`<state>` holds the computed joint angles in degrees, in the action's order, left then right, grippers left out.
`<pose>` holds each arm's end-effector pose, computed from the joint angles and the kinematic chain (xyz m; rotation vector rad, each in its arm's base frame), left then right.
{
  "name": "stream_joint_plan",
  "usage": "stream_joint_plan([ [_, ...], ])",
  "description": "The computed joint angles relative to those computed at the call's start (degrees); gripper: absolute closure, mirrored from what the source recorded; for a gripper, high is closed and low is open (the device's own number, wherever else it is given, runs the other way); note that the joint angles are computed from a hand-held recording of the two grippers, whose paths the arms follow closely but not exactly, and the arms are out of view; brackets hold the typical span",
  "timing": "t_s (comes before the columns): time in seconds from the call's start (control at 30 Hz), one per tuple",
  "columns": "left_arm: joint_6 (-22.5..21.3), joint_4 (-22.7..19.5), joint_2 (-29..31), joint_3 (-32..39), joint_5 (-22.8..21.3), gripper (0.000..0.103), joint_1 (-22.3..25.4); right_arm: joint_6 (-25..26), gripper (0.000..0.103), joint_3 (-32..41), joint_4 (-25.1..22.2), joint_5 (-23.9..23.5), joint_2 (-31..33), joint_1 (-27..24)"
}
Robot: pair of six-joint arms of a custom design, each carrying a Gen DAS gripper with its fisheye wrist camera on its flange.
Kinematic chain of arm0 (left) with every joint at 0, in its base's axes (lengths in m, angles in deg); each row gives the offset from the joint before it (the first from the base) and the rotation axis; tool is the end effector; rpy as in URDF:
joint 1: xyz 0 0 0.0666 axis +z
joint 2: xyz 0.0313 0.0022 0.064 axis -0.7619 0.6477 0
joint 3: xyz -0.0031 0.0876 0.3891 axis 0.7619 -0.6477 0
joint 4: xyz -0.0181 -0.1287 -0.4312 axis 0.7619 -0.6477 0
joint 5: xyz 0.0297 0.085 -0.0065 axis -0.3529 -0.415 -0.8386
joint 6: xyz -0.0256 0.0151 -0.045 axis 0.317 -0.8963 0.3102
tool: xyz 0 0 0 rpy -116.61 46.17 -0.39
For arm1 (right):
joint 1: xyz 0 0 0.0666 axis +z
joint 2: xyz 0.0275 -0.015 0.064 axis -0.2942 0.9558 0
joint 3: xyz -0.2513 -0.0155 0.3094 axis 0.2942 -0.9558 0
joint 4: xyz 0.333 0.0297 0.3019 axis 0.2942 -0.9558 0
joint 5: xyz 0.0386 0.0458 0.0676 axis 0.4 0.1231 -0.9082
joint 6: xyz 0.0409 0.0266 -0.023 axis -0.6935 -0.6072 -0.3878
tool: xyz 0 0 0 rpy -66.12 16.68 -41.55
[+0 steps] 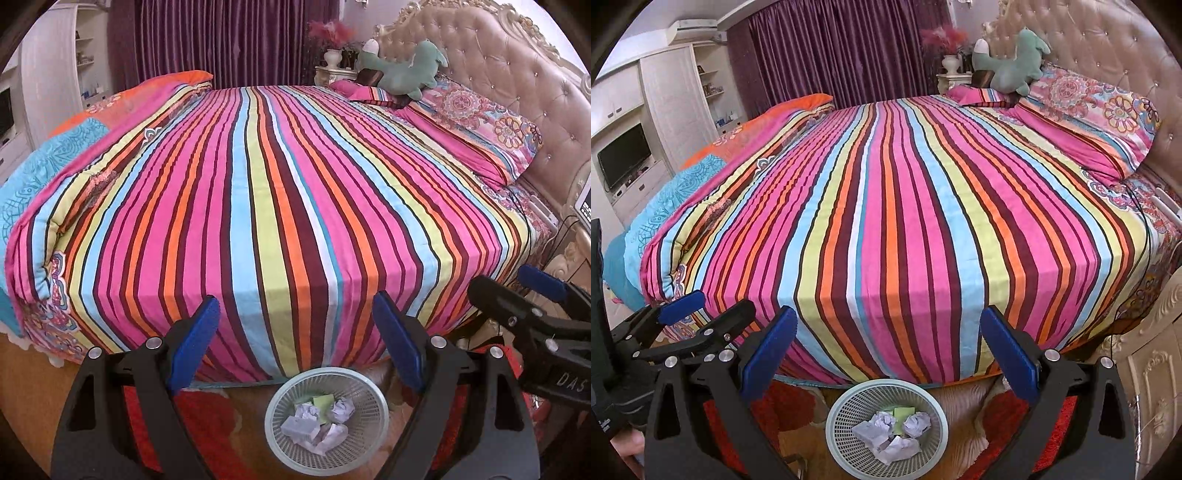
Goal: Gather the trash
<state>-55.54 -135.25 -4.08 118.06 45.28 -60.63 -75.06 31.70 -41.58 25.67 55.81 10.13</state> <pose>0.5487 -0.1008 0.5810 -0.1285 2.3565 0.0028 0.5744 0.2927 0.5769 -0.2519 2.2875 0.2943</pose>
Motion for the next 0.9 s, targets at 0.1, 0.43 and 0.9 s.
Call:
stream_joint_plan([
  [0.1, -0.31, -0.19, 0.10, -0.07, 0.20, 0.021, 0.02, -0.26, 0.008, 0.26, -0.29, -0.03, 0.07, -0.17],
  [0.43, -1.09, 1.37, -0.58, -0.88, 0.06, 0.021, 0.14, 0.09, 0.008, 0.30, -0.41, -0.26, -0.06, -0.32],
  [0.9, -1.64, 1.40, -0.38, 0.01, -0.39, 0.021, 0.00, 0.09, 0.008, 0.22, 0.26, -0.35, -0.32, -0.47],
])
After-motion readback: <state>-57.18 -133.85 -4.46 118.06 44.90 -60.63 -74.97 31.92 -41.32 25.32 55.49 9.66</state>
